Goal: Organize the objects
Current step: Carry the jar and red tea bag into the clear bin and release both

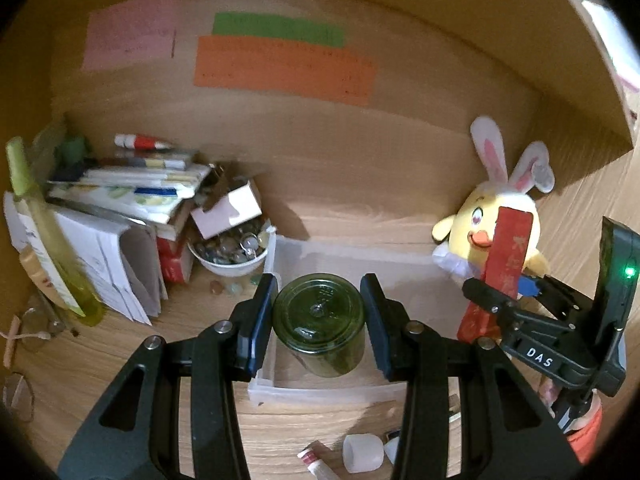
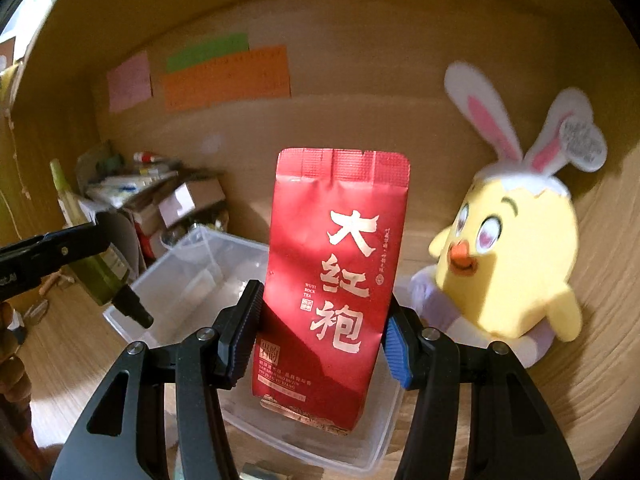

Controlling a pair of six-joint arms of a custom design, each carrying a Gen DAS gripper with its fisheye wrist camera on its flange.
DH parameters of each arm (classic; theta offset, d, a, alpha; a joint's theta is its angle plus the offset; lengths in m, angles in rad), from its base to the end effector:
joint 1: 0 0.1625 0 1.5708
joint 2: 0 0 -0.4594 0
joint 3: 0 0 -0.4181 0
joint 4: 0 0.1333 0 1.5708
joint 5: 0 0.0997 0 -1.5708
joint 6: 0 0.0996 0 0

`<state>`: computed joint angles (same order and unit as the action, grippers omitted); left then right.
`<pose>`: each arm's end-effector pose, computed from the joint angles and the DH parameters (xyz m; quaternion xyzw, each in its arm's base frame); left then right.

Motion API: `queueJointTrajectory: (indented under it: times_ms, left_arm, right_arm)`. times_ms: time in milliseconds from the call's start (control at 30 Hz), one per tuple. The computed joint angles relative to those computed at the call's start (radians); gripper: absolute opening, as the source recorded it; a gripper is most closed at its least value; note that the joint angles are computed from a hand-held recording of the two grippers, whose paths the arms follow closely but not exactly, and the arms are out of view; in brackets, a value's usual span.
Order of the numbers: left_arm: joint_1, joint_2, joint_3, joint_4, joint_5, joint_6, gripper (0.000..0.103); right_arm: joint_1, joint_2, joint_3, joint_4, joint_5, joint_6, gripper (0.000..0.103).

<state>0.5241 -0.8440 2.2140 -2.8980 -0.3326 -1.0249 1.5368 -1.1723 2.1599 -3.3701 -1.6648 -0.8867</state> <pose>-0.3077 -0.4406 0.0594 0.0213 0.8140 -0.4902 0.3108 0.1052 -0.5530 0.2410 0.3626 -0.8433 0.3341 0.2139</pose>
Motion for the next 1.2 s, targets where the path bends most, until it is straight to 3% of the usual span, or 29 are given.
queueJointTrajectory:
  times_ms: [133, 333, 733, 933, 1067, 1200]
  left_arm:
    - [0.026, 0.021, -0.015, -0.045, -0.041, 0.054, 0.043]
    - [0.065, 0.048, -0.039, -0.088, -0.097, 0.114, 0.043]
    - [0.118, 0.069, -0.067, -0.086, -0.150, 0.144, 0.043]
    - [0.119, 0.063, -0.060, -0.079, -0.143, 0.127, 0.043]
    - [0.110, 0.055, -0.056, -0.064, -0.139, 0.117, 0.048]
    - [0.092, 0.049, -0.053, -0.028, -0.113, 0.096, 0.056]
  right_arm:
    - [0.006, 0.026, -0.014, 0.028, -0.066, -0.027, 0.051]
    - [0.001, 0.040, -0.032, 0.107, -0.089, -0.023, 0.051]
    - [0.014, 0.101, -0.052, 0.088, -0.156, -0.037, 0.052]
    - [0.019, 0.126, -0.056, 0.058, -0.183, -0.049, 0.052]
    - [0.024, 0.132, -0.051, 0.041, -0.193, -0.069, 0.068]
    - [0.030, 0.130, -0.035, -0.007, -0.183, -0.098, 0.070]
